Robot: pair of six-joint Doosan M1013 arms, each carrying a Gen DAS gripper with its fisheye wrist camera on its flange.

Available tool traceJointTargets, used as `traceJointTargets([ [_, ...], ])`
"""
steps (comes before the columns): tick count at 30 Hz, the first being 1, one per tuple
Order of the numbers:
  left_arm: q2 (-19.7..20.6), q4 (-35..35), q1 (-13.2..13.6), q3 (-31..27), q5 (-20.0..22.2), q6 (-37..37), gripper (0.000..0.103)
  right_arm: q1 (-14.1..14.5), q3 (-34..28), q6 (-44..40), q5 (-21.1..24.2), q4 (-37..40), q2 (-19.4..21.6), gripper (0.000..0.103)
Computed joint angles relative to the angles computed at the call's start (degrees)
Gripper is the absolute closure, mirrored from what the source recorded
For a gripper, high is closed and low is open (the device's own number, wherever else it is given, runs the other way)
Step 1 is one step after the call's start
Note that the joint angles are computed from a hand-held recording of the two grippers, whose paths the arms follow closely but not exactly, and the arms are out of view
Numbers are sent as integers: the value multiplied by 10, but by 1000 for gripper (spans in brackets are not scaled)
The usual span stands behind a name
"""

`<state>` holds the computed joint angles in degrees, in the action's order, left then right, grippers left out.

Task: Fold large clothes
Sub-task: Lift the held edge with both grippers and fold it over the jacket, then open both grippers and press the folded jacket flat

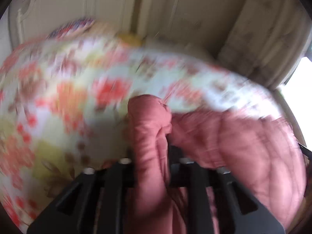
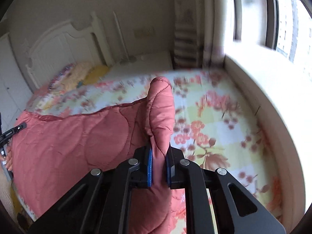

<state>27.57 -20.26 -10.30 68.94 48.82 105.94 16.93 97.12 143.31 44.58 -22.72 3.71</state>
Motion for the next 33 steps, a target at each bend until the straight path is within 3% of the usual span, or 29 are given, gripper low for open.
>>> traceJointTargets([
  [1,-2,-15,4,5,-2,1,72,-3,0,-10,8,16,13,89],
  [3,-14,38,-1,13,-25,-42,41,2,17,14,-15,-2,13,84],
  [4,-33,105,-9,30,-70,-97,21,4,18,22,-13,-9,8,76],
  [5,-52,149,-16,51,-121,-129,20,7,13,30,3,-16,6,66],
  [6,-71,170,-23,70,-163,-134,19,16,3,69,42,-48,1,35],
  [7,-91,189,-32,88,-206,-129,10,24,-1,94,51,-75,-7,16],
  [8,-104,209,-42,102,-240,-129,2,30,-1,107,41,-100,-16,16],
  [10,-121,264,-73,117,-277,-128,2,64,-15,118,30,-179,-27,15],
  [12,-114,265,-101,104,-233,-78,2,90,-41,99,34,-219,-13,15],
  [14,-100,232,-118,91,-192,-16,2,104,-80,24,34,-187,20,15],
  [15,-89,253,-128,82,-168,-23,2,106,-93,-10,33,-165,33,15],
  [18,-51,243,-134,50,-96,-7,2,108,-135,-87,54,-115,81,15],
  [20,-28,220,-128,42,-75,-9,2,95,-147,-128,56,-50,108,16],
  [21,-21,196,-122,36,-66,-13,2,91,-154,-136,72,-44,125,16],
  [24,-18,182,-117,33,-55,-13,2,75,-131,-119,22,-9,130,15],
  [30,-15,158,-112,33,-54,0,2,73,-123,-116,6,0,127,13],
  [33,-13,152,-110,27,-50,3,2,71,-133,-110,30,2,125,13],
])
